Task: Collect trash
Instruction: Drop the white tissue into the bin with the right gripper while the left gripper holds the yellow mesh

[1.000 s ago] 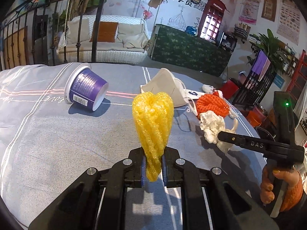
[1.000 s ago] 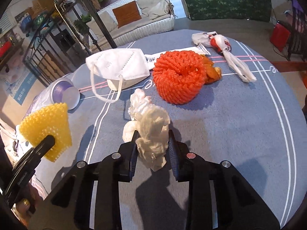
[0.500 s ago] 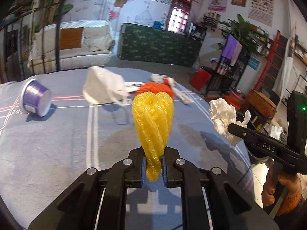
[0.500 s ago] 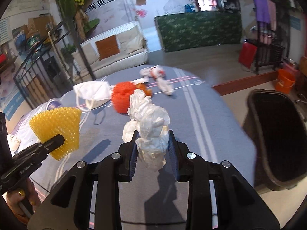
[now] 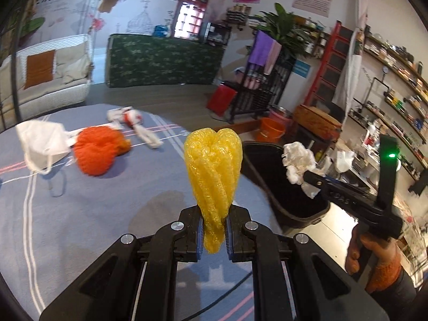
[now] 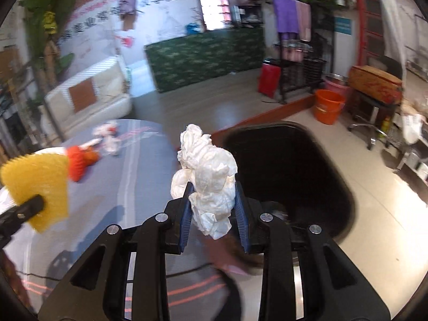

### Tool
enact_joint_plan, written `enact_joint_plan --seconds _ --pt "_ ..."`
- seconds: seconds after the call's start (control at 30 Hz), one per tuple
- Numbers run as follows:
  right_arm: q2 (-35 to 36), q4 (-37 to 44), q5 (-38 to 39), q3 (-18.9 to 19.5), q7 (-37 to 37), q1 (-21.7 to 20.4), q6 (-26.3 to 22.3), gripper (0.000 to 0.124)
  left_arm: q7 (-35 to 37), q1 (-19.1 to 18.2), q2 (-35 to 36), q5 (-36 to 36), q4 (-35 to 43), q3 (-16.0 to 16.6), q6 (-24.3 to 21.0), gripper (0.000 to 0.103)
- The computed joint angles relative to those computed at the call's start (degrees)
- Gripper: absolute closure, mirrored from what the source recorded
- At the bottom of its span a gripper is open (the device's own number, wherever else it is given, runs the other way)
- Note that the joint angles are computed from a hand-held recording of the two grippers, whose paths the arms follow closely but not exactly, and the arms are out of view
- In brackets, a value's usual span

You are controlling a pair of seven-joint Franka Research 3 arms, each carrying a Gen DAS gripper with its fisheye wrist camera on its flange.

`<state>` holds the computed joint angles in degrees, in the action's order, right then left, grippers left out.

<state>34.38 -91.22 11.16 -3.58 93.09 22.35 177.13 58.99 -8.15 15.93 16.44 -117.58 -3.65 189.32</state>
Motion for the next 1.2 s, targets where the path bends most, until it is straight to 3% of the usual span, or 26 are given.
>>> enact_joint_plan --seconds 0.07,0.13,0.2,0.3,0.5,0.53,0.6,0.73,0.83,1.2 --pt "2.53 2.89 -0.72 -5.09 3.59 2.27 -2.25 0.094 0.77 4.38 1.81 1.01 2.38 -5.61 -0.58 0.090" --pt "5.61 6.78 -2.20 -8.68 7.38 3.33 -6.00 0.094 2.61 10.55 4.35 2.11 5.38 -13.34 -2.26 0.090" --pt "8.44 10.99 -2.40 -7.44 9.08 0.95 -8.83 0.094 4.92 15.26 6.71 2.04 7.71 -19.51 -3.80 0.090" --pt "11.56 15.28 -3.52 -6.25 10.95 -1.45 -11.23 0.093 8.11 17.15 9.18 0.99 10.21 -23.04 -5.55 0.090" --pt "16.16 21.37 -6.59 -4.98 12.56 -3.56 -14.74 0.081 13.14 14.34 12.70 -2.04 15.41 -22.87 -9.36 0.090" --pt "16.39 21.64 -6.87 -4.74 12.59 -3.78 -14.93 0.067 13.75 13.73 12.96 -2.59 15.93 -22.49 -9.61 0.090" --pt "15.55 19.70 -7.86 -6.28 14.84 -2.46 -13.61 0.055 15.63 13.41 14.06 -3.91 17.52 -23.01 -10.75 0.090" --pt "12.05 13.01 -8.94 -8.73 18.05 -0.52 -8.79 0.055 19.27 12.54 16.14 -6.49 20.94 -23.60 -13.32 0.090" --pt "9.02 7.84 -8.06 -7.61 17.67 -1.31 -5.54 0.055 21.29 9.72 18.53 -7.65 25.32 -21.94 -15.93 0.090" --pt "2.51 -4.03 -6.42 -16.86 21.68 5.90 1.84 0.054 27.27 1.17 27.64 -12.23 42.30 -17.32 -27.07 0.090"
